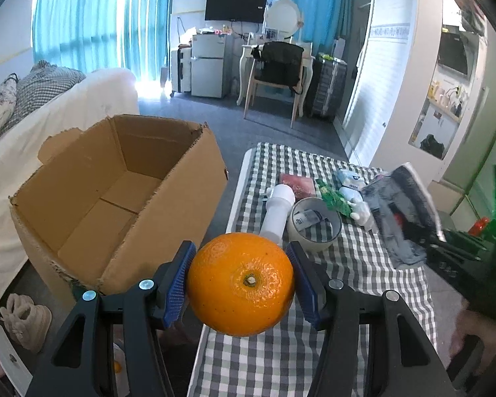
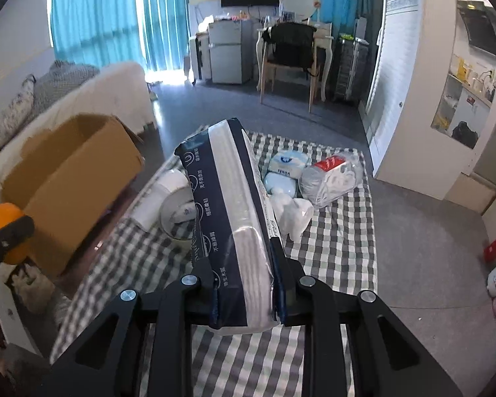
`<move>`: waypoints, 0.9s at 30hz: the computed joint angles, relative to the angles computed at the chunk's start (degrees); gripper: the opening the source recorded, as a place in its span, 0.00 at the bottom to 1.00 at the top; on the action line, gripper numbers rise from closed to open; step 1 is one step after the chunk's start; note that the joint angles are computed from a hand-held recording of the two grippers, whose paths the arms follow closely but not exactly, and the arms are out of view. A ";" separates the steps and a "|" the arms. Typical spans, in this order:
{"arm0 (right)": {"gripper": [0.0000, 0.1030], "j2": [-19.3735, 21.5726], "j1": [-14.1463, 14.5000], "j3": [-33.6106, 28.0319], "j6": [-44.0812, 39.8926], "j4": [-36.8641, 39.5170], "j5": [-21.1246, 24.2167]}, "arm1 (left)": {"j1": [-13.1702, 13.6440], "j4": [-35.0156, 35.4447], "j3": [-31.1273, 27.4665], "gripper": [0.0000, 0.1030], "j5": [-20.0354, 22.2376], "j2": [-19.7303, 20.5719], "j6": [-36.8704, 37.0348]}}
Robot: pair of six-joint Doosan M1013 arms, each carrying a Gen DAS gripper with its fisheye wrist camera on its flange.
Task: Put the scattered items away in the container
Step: 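Carry the orange with the left tool into the cardboard box and release it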
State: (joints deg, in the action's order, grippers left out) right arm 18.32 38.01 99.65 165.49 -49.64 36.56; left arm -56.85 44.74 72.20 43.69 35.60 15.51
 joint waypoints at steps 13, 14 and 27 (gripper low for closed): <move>0.23 -0.28 3.35 -4.59 0.32 -5.31 -1.67 | 1.38 9.55 2.70 0.56 4.74 -4.04 -7.14; 0.23 -0.16 3.54 -5.13 0.05 -5.37 -2.07 | 1.68 10.37 2.94 0.56 5.48 -4.42 -7.69; 0.23 7.30 5.79 -18.18 -12.72 0.02 -4.66 | 6.83 11.75 5.30 0.56 9.04 -5.93 -10.24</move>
